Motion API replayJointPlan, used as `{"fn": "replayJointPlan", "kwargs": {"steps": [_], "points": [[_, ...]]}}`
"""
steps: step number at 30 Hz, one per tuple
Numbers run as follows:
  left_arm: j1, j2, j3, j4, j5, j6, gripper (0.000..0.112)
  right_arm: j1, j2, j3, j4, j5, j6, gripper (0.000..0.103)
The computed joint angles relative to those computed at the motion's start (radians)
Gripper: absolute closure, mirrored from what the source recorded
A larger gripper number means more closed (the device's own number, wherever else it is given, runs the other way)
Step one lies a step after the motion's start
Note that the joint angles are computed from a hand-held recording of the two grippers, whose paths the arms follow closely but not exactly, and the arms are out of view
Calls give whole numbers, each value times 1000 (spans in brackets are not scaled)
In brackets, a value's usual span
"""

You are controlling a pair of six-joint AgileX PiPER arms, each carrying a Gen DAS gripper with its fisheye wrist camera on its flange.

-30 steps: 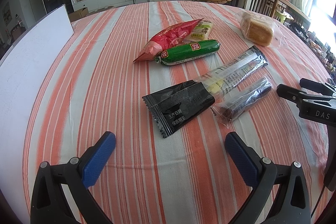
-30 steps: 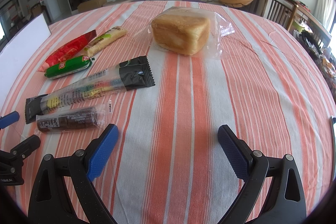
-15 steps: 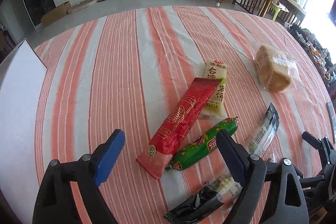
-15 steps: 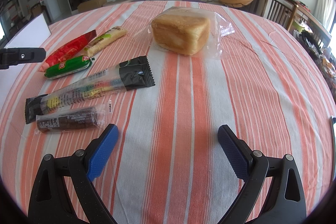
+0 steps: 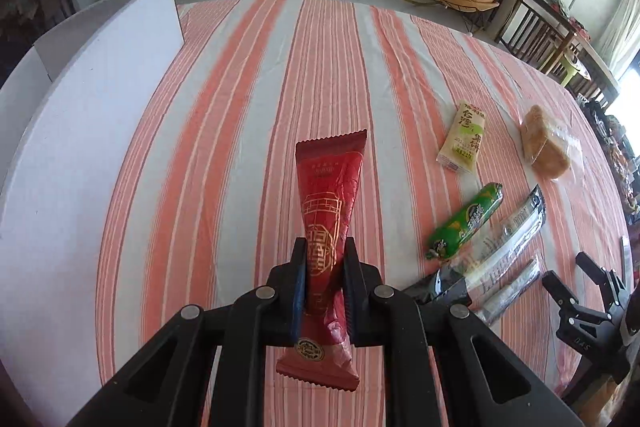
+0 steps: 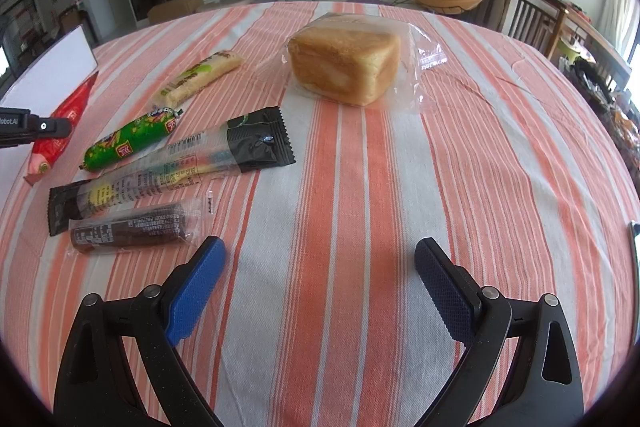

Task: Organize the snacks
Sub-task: 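Grasp the red snack wrapper with the left gripper and lift it, then lower the red wrapper onto the table and open the left gripper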

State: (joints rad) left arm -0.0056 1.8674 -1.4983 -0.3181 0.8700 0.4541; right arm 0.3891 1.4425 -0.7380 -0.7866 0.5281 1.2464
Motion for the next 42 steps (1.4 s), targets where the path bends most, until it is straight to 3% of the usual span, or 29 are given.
{"fn": "replayJointPlan", "kwargs": {"steps": [5,7,8,9,10,13,16,19,42], "points": [[78,-165,302,-12,-147,91,92,2,-1,-1,1,2,0,6],[103,-160,355,-69,-191,145,63,1,0,0,0,1,0,6],[109,-188,399,-127,-243,197,54,2,-1,-1,1,2,0,5],[107,-200,433,-144,-302,209,31,2,-1,-1,1,2,0,6],[97,-204,451,-121,-353,182,24,3,-1,-2,2,3,0,6],[87,-190,480,-85,-448,148,21,3,-1,-1,2,3,0,6],[90,-194,499,-120,-480,177,16,3,-1,-2,3,4,0,5],[99,-187,490,-117,-465,174,9,4,-1,-2,2,4,0,5],[89,-178,488,-111,-476,164,9,4,2,-1,-4,2,6,5]]}}
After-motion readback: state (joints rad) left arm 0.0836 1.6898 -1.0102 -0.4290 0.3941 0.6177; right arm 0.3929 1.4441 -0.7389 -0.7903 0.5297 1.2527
